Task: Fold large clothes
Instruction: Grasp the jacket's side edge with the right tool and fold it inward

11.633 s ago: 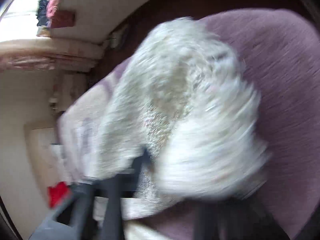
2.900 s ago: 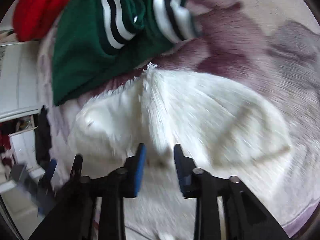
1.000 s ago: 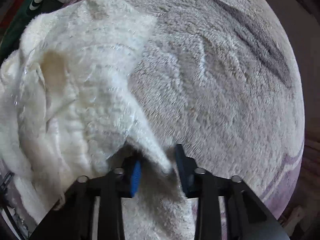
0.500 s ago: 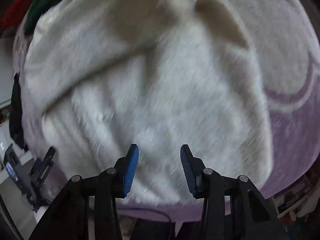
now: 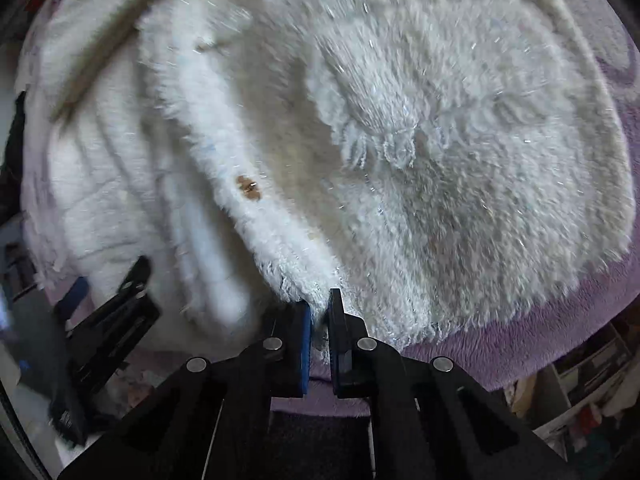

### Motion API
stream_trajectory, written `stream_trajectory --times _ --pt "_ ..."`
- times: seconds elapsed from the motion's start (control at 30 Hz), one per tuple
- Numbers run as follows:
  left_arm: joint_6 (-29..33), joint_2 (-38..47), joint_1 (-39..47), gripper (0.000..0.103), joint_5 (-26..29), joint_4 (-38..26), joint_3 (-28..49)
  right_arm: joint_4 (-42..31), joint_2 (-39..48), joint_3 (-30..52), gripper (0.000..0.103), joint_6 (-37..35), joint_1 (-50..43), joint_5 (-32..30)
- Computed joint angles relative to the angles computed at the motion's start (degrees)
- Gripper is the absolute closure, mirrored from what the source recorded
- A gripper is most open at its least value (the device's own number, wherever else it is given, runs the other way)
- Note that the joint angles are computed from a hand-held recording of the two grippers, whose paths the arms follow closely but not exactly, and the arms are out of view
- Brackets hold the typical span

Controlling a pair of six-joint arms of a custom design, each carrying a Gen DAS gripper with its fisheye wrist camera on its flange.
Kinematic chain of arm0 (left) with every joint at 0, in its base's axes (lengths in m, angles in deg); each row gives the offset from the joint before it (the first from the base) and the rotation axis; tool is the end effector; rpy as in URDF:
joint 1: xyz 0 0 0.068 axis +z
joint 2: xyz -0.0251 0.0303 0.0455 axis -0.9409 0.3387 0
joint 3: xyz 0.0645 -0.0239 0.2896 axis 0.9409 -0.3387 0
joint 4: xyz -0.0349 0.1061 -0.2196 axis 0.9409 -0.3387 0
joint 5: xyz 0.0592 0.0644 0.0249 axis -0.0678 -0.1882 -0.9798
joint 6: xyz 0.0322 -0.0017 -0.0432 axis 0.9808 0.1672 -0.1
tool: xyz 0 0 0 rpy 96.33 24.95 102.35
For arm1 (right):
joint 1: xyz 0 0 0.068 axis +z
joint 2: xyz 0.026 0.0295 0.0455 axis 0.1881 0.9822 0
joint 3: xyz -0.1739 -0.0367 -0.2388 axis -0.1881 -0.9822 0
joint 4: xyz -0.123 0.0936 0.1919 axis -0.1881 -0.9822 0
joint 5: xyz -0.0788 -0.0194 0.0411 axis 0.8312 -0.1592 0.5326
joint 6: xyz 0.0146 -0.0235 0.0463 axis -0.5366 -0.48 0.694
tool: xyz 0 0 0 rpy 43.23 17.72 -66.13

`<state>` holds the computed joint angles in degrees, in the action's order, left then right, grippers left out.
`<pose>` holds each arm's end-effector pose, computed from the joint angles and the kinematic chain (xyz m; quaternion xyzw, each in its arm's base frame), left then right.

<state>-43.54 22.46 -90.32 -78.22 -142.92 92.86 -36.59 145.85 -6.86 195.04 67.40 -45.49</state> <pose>0.3584 -0.1195 0.2833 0.4212 0.8916 0.1622 0.0354 0.1460 0.2331 0.1956 -0.5145 -0.8296 -0.1984 0.0883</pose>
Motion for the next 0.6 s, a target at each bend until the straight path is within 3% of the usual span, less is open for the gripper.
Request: stream_trajectory --times 0.17,0.33,0.37,0.4,0.43,0.47,0.5,0.6 --pt "0.49 2.06 1.84 0.0 1.42 -3.81 6.76 -8.53 3.28 12.6 0.095 -4.77 4.41 2.86" --pt "-0.48 2.95 1.3 0.0 3.49 -7.83 13.72 8.62 -1.62 -2.21 0.085 -6.82 0.16 -5.42" --pt "-1.11 3.08 0.91 0.0 4.06 -8.68 14.92 12.15 -5.52 -5.93 0.081 -4.43 0.15 -4.16" --pt "-2.32 3.75 0.3 0.0 5.42 -10.85 17.64 12.53 -9.46 -8.0 0.067 -2.34 1.08 -1.92" --pt "-3.46 4.28 -0.43 0.0 6.75 -12.7 19.64 7.78 -14.99 -8.33 0.048 -0.56 2.65 1.52" --pt "-4.51 4.69 -1.33 0.0 8.03 -14.09 21.11 2.52 -18.85 -7.79 0.041 0.74 4.4 4.11" --pt "-5.72 4.39 -2.7 0.0 8.84 -14.52 20.94 -3.98 -22.33 -6.33 0.036 2.04 5.92 6.18" --pt "-8.71 1.93 -7.27 0.0 8.78 -10.85 14.62 -26.07 -35.05 -2.74 0.036 5.29 6.21 8.08"
